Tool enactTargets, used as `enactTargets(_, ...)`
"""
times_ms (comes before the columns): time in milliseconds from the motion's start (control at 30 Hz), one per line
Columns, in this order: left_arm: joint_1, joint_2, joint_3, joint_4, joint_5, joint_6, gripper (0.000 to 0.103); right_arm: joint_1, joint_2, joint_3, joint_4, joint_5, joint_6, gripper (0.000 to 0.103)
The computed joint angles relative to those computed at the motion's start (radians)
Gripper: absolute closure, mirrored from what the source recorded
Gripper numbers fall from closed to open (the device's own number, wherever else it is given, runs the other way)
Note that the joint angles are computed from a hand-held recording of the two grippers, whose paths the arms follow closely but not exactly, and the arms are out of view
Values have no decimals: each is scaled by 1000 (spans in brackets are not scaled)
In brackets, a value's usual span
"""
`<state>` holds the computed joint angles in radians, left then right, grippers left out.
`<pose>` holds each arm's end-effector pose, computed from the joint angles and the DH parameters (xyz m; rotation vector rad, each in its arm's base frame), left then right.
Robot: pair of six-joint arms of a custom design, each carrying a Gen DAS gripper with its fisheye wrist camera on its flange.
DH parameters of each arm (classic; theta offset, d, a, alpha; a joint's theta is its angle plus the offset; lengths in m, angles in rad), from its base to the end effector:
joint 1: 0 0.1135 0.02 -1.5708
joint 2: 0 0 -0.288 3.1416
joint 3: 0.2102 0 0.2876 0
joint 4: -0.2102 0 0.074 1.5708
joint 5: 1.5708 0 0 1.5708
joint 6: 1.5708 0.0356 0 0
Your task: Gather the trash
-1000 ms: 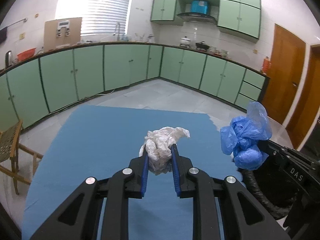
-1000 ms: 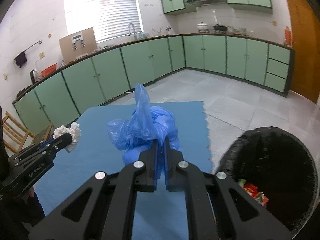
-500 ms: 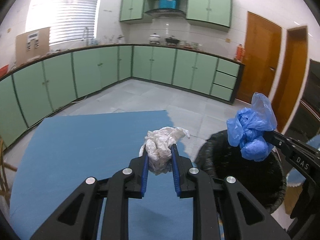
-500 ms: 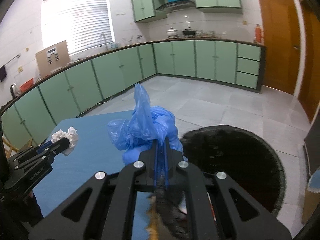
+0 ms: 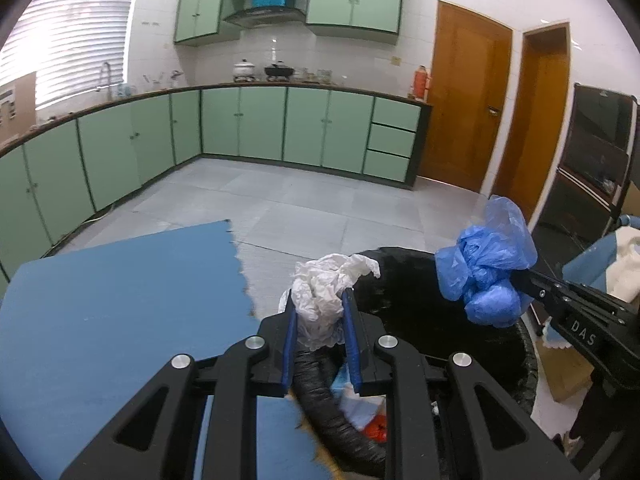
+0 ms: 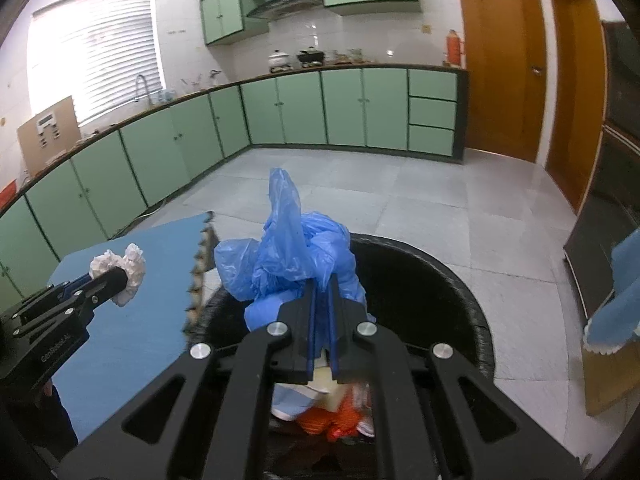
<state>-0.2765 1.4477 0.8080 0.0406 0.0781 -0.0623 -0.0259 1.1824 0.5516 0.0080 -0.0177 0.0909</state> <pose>0.3230 -0.0945 0.2178 0.2779 2.1634 -0.2781 0.2624 -0.0062 0.1987 0.1181 2.1909 0.0560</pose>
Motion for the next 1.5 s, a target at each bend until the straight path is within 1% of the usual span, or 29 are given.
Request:
enactTargets(167,-72,92,47,32,-20,-14,82,-78,60,-8,45,-29,-18,99)
enactTargets(333,-120,192,111,45,-34,-23,82,-165,162,16,87,-67,-46,98)
enactTargets(367,-129,216,127,45,-36,-22,82,-166,190,34,86,-65,-46,96)
enactTargets(433,-137,259,165,28,-17,-24,81,-174,229,60,80,-62,-53,95)
enactTargets(467,-141,281,184,14,-15,-26,80,-181,253,69,80,-68,-62,92)
enactTargets(500,-141,295,197,3,-6,-26,75,-184,273,74,81,-61,-69,88)
enactTargets(533,-141,312,214,-12,8,-28,70,-186,283,78,79,-57,-73,74)
enactTargets(567,-141,323,226,-23,18,-30,67,-189,295,80,74,-52,-79,62)
enactTargets(633,-143,328,228,-18,22,-31,44,-192,302,67,86,-54,-80,61)
enactTargets(700,-139,317,210,-6,27,-29,39,-190,299,57,92,-53,-77,57)
enactTargets(800,-134,309,204,-11,28,-38,37,-191,291,48,94,-57,-67,54)
enactTargets(900,-110,278,189,-18,39,-38,37,-178,263,35,88,-47,-50,45)
enactTargets(933,-104,268,186,-18,38,-38,37,-180,257,38,82,-48,-51,40)
enactTargets(967,-97,245,172,-15,38,-39,36,-173,238,31,77,-41,-47,36)
enactTargets(1000,-91,230,163,-17,38,-38,34,-167,221,27,71,-37,-45,34)
enactTargets(1033,-84,203,146,-16,37,-36,32,-159,196,20,63,-33,-43,31)
enactTargets(1067,-77,180,132,-16,38,-34,31,-153,177,19,51,-30,-39,25)
enactTargets(1133,-65,135,106,-22,43,-29,27,-141,130,12,28,-25,-26,17)
enactTargets(1233,-42,61,68,-41,54,-17,20,-124,46,1,-21,-31,-12,13)
enactTargets(1333,-15,-26,28,-73,67,-7,15,-90,-51,-3,-88,-19,-3,13)
enactTargets(1433,11,-118,-3,-124,71,3,12,-57,-139,-1,-155,-8,8,7)
enactTargets(1500,32,-179,-23,-153,74,9,11,-37,-208,5,-219,-15,21,6)
